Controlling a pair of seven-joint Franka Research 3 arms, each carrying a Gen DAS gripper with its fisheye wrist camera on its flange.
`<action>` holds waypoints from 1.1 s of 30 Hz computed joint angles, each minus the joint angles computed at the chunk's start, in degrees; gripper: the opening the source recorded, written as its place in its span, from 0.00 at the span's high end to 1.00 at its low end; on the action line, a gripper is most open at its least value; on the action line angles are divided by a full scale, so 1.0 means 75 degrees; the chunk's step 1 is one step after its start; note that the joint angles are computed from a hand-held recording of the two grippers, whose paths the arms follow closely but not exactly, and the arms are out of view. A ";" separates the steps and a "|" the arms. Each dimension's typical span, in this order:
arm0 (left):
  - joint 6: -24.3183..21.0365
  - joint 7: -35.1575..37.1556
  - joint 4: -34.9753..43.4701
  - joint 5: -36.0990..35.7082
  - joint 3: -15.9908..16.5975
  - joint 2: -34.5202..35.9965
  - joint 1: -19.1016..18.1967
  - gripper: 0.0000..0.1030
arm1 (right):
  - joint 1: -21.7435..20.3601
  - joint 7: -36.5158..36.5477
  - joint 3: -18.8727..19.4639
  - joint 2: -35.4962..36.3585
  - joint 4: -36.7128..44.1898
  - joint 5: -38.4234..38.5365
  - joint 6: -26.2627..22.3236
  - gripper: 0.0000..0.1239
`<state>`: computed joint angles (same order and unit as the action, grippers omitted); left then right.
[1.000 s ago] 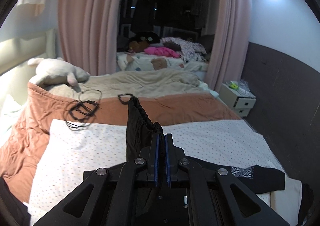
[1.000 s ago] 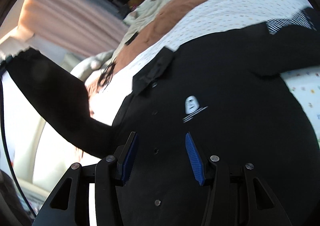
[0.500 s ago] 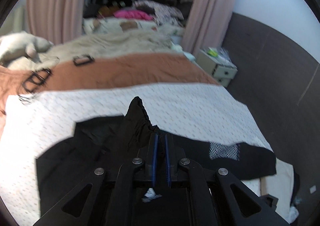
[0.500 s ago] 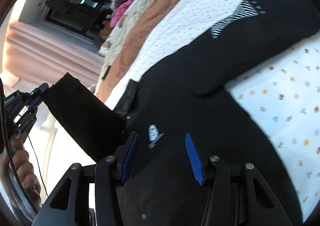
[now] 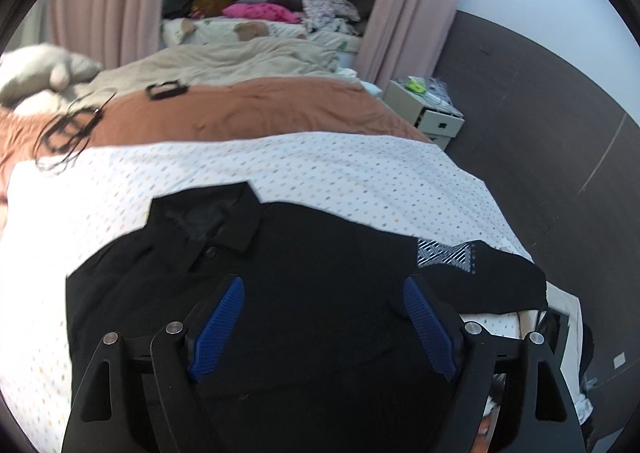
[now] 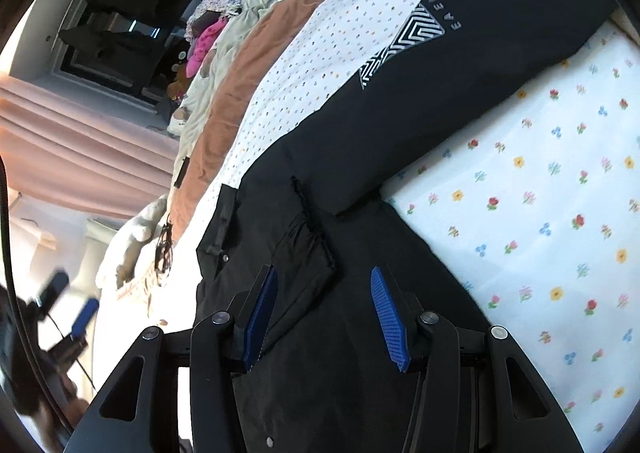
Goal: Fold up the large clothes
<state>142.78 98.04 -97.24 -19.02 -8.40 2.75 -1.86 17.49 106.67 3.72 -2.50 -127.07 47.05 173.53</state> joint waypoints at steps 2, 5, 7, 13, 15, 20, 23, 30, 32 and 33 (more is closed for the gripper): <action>0.0117 0.0049 -0.0408 -0.0104 0.0090 -0.0292 0.0094 0.19 | -0.0005 -0.0089 -0.0012 -0.0017 0.0011 -0.0029 0.0028 0.60; 0.0377 -0.0031 -0.1032 -0.0062 0.0255 -0.0715 0.0153 0.19 | -0.0072 0.0142 -0.0001 -0.0046 -0.0014 -0.0508 -0.0032 0.60; 0.0542 -0.0100 -0.1477 0.0008 0.0378 -0.1015 0.0175 0.19 | -0.0162 0.0561 0.0001 -0.0101 -0.0116 -0.0963 -0.0018 0.60; 0.1038 -0.0362 -0.2696 0.0271 0.0755 -0.1684 0.0175 0.19 | -0.0500 0.1487 -0.0083 -0.0355 -0.0516 -0.1915 0.0030 0.60; 0.1105 -0.0368 -0.3018 0.0185 0.0902 -0.1804 0.0163 0.19 | -0.0738 0.2059 -0.0053 -0.0465 -0.0699 -0.2483 0.0096 0.60; 0.1407 -0.0544 -0.3655 -0.0136 0.1125 -0.1920 0.0148 0.19 | -0.1083 0.2619 -0.0126 -0.0687 -0.1136 -0.3029 0.0620 0.60; 0.1675 -0.0625 -0.3947 -0.0291 0.1186 -0.1924 0.0130 0.19 | -0.1579 0.3105 0.0074 -0.0785 -0.1380 -0.3545 0.0890 0.60; 0.1807 -0.0389 -0.4059 -0.0538 0.1283 -0.1678 0.0096 0.20 | -0.2738 0.4066 0.0596 -0.0663 -0.1646 -0.4523 0.1344 0.60; 0.1812 -0.0404 -0.4066 -0.0450 0.1230 -0.1624 0.0171 0.20 | -0.2972 0.4302 0.0727 -0.0569 -0.1636 -0.4677 0.1440 0.60; 0.1817 -0.0433 -0.4084 -0.0388 0.1207 -0.1612 0.0211 0.20 | -0.2838 0.4245 0.0572 -0.0504 -0.1628 -0.4582 0.1509 0.60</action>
